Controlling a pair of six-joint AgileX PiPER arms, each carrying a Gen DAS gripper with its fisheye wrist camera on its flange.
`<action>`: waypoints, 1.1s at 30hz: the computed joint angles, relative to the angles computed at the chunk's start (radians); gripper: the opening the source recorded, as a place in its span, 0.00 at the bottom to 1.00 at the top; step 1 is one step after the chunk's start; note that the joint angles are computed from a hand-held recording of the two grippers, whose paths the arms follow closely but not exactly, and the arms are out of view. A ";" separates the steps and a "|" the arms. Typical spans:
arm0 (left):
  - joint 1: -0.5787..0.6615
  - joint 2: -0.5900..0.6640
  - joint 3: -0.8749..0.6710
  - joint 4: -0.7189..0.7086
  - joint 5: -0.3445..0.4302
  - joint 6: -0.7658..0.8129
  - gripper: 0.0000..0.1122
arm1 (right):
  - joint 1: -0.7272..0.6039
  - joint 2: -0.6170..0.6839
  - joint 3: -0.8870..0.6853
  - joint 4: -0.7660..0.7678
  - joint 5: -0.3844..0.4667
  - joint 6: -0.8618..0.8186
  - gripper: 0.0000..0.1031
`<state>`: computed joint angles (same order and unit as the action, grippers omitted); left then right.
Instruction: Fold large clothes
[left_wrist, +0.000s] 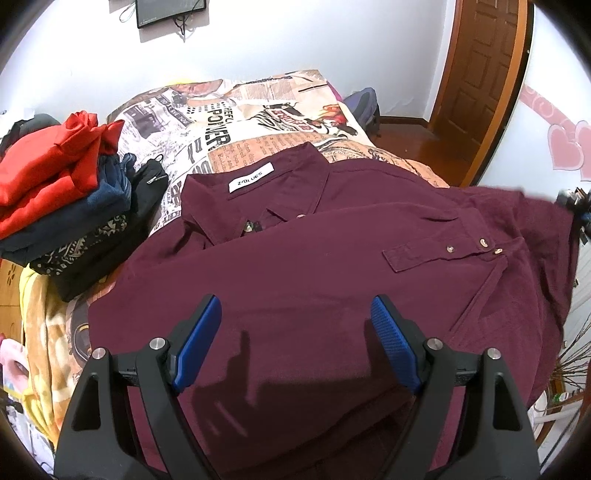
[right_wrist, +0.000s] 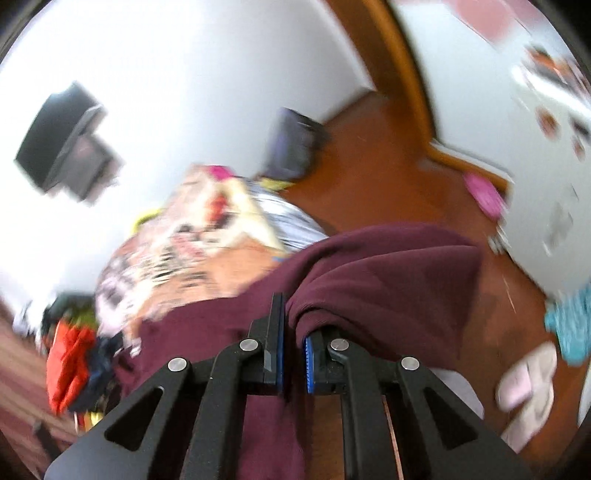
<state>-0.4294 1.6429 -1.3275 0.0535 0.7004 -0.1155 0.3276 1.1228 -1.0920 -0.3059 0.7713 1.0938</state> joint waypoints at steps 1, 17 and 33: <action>0.000 -0.002 0.001 -0.003 0.000 0.002 0.74 | 0.048 0.005 -0.023 -0.038 0.006 0.011 0.07; 0.044 -0.060 0.070 -0.050 -0.020 0.071 0.74 | 0.314 0.368 -0.162 0.199 0.033 -0.269 0.11; 0.029 -0.079 0.090 -0.018 -0.033 0.061 0.74 | 0.387 0.224 -0.204 0.000 0.199 -0.089 0.44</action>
